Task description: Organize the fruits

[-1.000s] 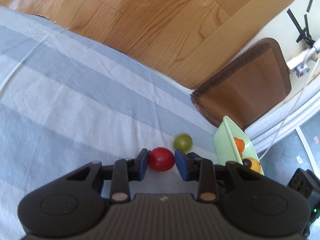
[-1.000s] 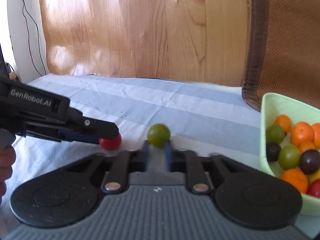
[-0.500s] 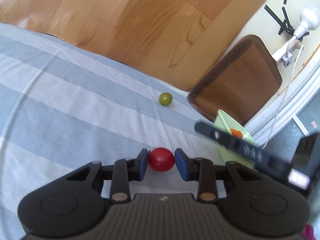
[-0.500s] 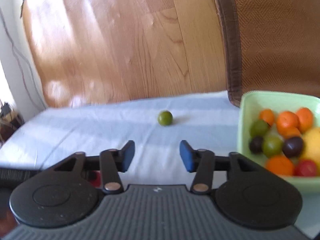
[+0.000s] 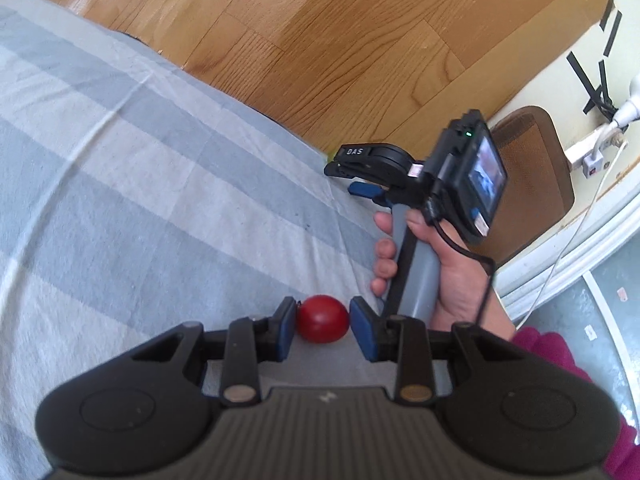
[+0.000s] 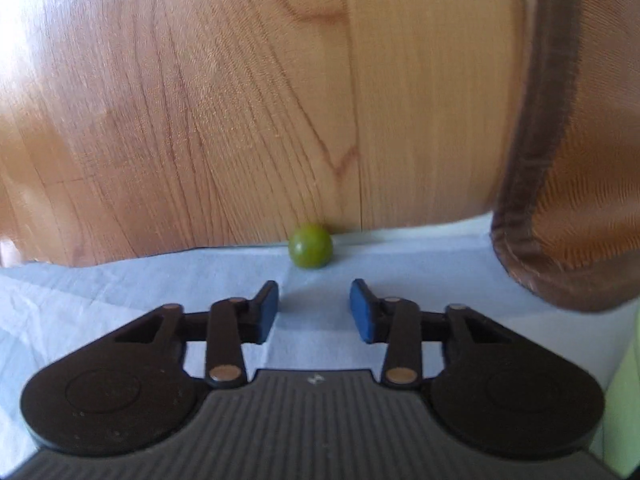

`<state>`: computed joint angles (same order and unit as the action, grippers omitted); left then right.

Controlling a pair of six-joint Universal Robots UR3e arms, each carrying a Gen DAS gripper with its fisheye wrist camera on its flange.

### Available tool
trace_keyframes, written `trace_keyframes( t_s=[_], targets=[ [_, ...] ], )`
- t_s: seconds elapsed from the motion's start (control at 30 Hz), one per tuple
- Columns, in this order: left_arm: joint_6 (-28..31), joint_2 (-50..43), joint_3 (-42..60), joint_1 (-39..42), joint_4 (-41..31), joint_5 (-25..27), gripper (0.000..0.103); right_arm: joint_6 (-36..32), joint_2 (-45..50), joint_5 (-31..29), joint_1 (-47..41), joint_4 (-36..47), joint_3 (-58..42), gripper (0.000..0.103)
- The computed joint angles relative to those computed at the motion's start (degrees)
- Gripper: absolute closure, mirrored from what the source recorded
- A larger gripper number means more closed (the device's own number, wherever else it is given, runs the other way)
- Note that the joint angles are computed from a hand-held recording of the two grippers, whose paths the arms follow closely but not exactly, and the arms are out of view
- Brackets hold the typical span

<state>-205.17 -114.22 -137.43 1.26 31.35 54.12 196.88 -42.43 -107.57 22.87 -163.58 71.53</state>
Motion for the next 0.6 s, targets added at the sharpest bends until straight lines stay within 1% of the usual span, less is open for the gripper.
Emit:
trace_keyframes(
  t_s=[0.07,0.13,0.2,0.27,0.3,0.33,0.43,0.6],
  targets=[
    [-0.50,-0.14,-0.19,0.28,0.29,-0.32,0.073,-1.50,2.25,-0.90,0.22,2.79,-4.48,0.066],
    [-0.46,0.06,-0.27,0.50,0.02,-0.50,0.073,-2.50,3.47,-0.91,0.11,4.08,-6.85,0.072],
    [-0.68,0.34,-0.13,0.53,-0.51,-0.57,0.073,-3.06,3.98,-0.09,-0.33,4.53,-7.93,0.079],
    [-0.65,0.48,-0.12,0.39,-0.65,-0.42,0.073,-3.28,4.08,0.41,-0.60,4.69,-8.24,0.082],
    [-0.54,0.64,-0.31,0.28,-0.57,-0.27,0.073,-3.32,3.70,0.86,-0.87,4.32,-7.66,0.087],
    [-0.32,0.67,-0.29,0.22,-0.63,-0.09,0.073,-3.05,2.99,1.43,-1.09,3.62,-6.42,0.101],
    [0.29,0.75,-0.24,-0.05,-0.71,0.42,0.073,-1.43,-1.10,3.51,-2.20,-0.22,0.58,0.101],
    [0.88,1.72,-0.04,-1.34,-1.58,2.24,0.073,-2.57,-11.59,5.27,-0.92,-12.50,19.79,0.101]
  ],
)
